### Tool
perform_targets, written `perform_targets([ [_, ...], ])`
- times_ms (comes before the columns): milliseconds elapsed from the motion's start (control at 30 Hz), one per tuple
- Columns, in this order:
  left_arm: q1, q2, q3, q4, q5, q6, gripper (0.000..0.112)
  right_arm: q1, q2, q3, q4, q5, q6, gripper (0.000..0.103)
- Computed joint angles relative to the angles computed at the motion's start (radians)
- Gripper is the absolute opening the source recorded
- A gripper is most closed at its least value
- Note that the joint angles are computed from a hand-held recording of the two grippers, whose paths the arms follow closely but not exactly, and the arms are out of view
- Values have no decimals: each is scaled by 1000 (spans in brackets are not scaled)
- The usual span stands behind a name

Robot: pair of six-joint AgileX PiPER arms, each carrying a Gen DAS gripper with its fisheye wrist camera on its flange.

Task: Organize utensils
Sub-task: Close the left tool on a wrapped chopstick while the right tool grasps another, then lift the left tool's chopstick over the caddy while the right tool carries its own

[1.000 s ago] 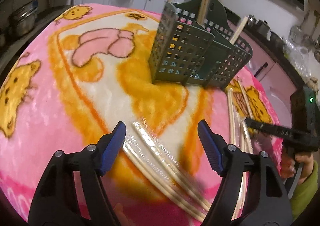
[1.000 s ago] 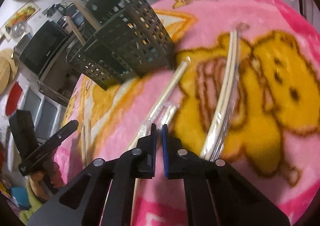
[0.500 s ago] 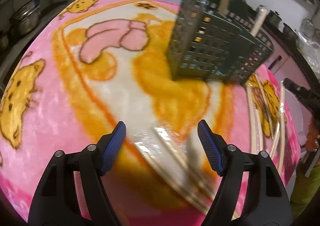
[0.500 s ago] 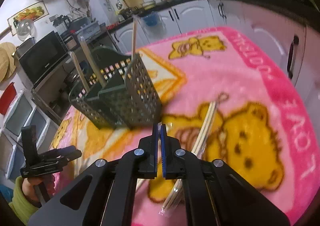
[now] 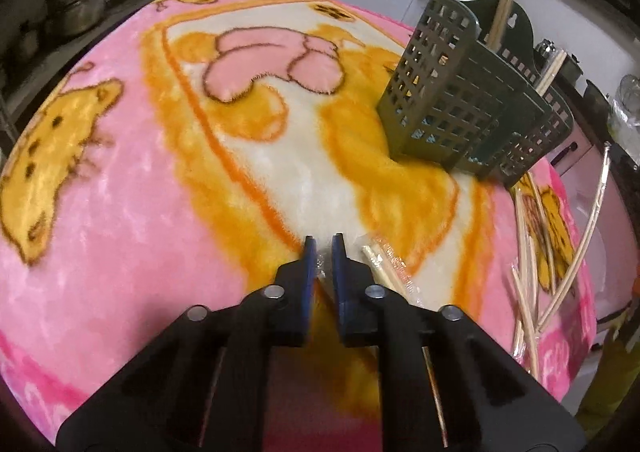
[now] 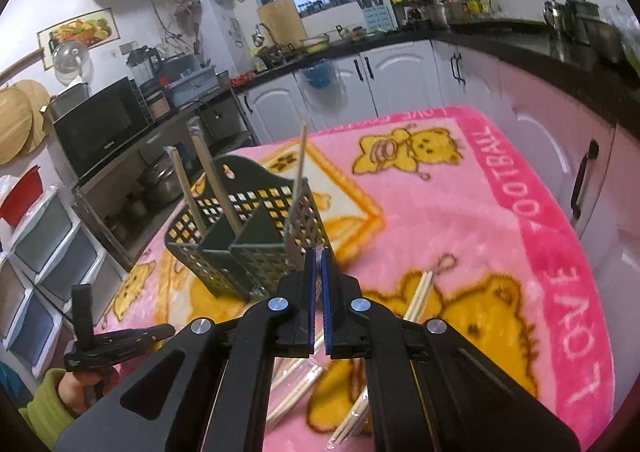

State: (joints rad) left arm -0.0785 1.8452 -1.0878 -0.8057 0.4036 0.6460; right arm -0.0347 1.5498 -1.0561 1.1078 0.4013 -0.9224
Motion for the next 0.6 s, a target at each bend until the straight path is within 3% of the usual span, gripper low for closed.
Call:
perform_targets([
  [300,3,-88,-11,-162,14,157,0,39,-72,1,-37,-7,12,3],
  [600,-81,-212,-56,-173,11,172,0,57,-148,16,-51,-16,11,3],
])
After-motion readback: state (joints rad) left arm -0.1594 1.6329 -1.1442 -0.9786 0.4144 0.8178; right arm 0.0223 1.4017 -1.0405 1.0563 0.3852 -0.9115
